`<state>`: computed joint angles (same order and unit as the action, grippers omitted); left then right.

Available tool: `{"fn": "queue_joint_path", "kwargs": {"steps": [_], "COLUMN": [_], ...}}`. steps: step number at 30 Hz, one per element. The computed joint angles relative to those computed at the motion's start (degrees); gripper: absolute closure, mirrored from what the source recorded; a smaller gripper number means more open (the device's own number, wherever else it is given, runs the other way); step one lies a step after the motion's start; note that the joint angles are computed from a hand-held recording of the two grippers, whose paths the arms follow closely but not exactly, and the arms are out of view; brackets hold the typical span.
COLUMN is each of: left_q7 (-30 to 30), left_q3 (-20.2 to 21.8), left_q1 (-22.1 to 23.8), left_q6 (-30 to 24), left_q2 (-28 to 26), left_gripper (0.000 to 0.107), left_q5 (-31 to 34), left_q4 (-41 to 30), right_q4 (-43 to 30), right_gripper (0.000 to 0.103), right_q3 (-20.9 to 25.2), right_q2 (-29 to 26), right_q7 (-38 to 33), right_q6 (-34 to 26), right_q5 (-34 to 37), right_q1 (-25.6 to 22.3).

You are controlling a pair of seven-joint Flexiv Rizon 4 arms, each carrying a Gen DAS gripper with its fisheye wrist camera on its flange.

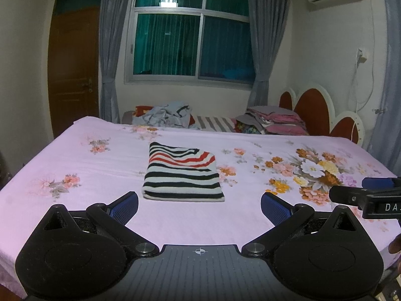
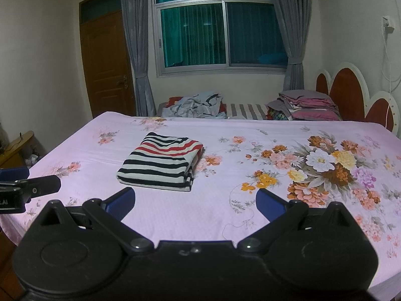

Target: Fold small clothes

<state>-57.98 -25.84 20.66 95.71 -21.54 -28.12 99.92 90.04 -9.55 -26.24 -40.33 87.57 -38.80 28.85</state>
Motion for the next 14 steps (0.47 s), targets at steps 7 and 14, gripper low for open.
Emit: {"fn": "queue_joint_path", "kwargs": {"steps": [7,14], "left_q7": [0.91,-2.54], "left_q3": [-5.79,-1.01], "left_q1": [4.81,1.59], "left_q6": [1.94,-0.07], "left_q2": [-0.58,0.06], "left_gripper": [0.004,0.004], "left_q5": [2.55,3.27], "left_q4": [0.97,0.14], "right_q4": [-0.64,-1.06], "right_gripper": [0.0,0.0], "right_q3": [1.44,2.58], "right_q2": [-0.49,-0.62], "right_q7": [-2.0,-4.53], "right_q6": [0.16,-0.21], "right_q5": [1.09,3.13], "right_q1": [-1.12,-1.75]}}
